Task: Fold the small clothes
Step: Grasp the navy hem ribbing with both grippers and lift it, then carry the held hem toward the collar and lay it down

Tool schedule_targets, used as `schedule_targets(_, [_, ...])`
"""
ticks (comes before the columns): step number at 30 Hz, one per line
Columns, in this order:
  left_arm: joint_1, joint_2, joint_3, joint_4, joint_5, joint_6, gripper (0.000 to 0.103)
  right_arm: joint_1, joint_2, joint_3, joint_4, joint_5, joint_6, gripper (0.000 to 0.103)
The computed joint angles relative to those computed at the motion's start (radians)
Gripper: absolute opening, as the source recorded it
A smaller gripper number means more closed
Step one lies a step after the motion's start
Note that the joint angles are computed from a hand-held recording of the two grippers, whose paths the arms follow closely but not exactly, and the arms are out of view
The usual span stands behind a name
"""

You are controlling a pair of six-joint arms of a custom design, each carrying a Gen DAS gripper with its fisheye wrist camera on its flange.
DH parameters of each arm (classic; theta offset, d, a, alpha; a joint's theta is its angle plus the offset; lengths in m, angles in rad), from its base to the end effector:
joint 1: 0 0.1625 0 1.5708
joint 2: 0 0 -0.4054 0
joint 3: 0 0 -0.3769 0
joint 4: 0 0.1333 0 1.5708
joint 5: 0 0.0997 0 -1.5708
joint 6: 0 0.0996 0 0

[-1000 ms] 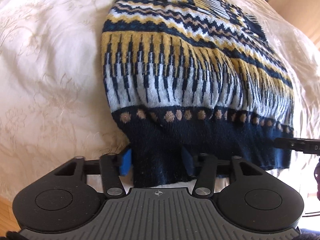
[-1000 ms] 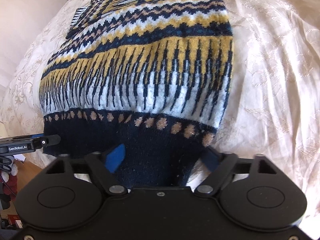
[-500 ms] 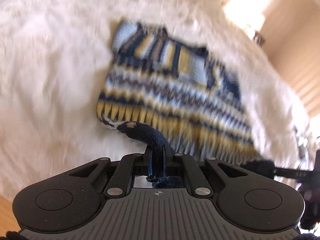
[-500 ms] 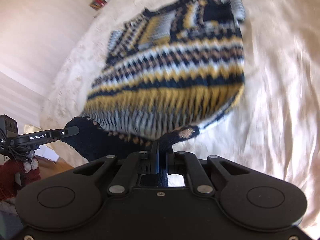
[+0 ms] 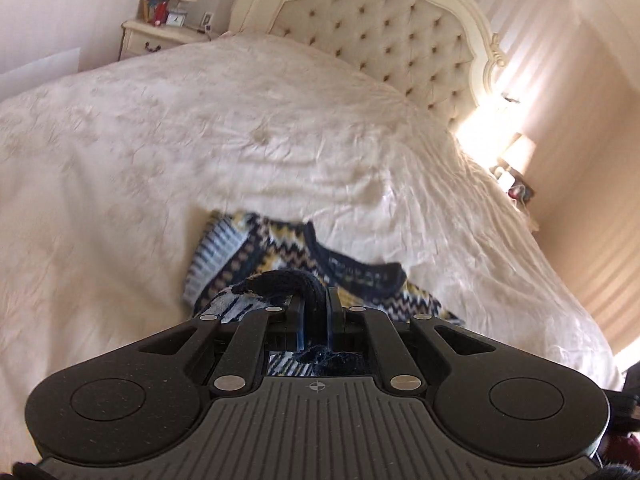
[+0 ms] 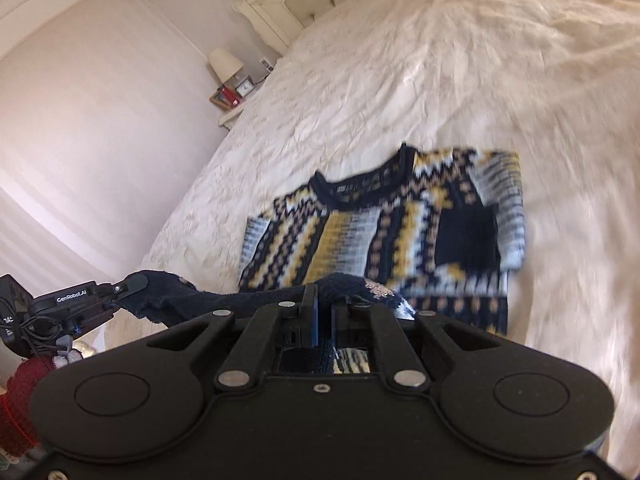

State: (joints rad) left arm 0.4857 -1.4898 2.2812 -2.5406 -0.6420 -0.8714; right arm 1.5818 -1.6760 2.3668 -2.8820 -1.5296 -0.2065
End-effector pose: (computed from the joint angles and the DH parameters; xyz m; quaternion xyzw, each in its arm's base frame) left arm -0.2599 -0.3781 0.2575 0.0553 0.8897 -0.4145 0.1831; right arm 0.1417 -0.3854 0.3025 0.1096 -0.9458 0.3056 0.0103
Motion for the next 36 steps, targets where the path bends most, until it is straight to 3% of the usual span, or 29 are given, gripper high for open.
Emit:
schedule_targets(6, [0.106,0.119,-0.083,-0.184,-0.044,0.231,0.009,0.021,0.142,-0.109,-0.060,-0.065,0.032,0.012])
schedule_targets(11, [0.194,0.189,-0.159,-0.255,-0.107,0.346,0.009,0.041,0.227,-0.168,-0.106,-0.130,0.079,0.012])
schedule_targets(18, [0.313,0.296,-0.277,-0.232,-0.172,0.428,0.009,0.046,0.379,-0.284,-0.124,-0.231,0.166,0.013])
schedule_targets(24, [0.391,0.363,-0.360,-0.153,-0.203,0.429,0.009,0.035,0.480,-0.370,-0.084,-0.299,0.218,0.017])
schedule_targets(31, [0.441,0.413,-0.425,-0.107,-0.161,0.453,0.017,0.013,0.548,-0.442,-0.050,-0.330,0.281,0.022])
schedule_targets(35, [0.455,0.418,-0.448,-0.111,-0.145,0.482,0.027,0.005,0.563,-0.452,-0.073,-0.323,0.282,0.036])
schedule_targets(36, [0.452,0.419,-0.453,-0.114,-0.133,0.495,0.027,0.004,0.564,-0.449,-0.091,-0.321,0.281,0.046])
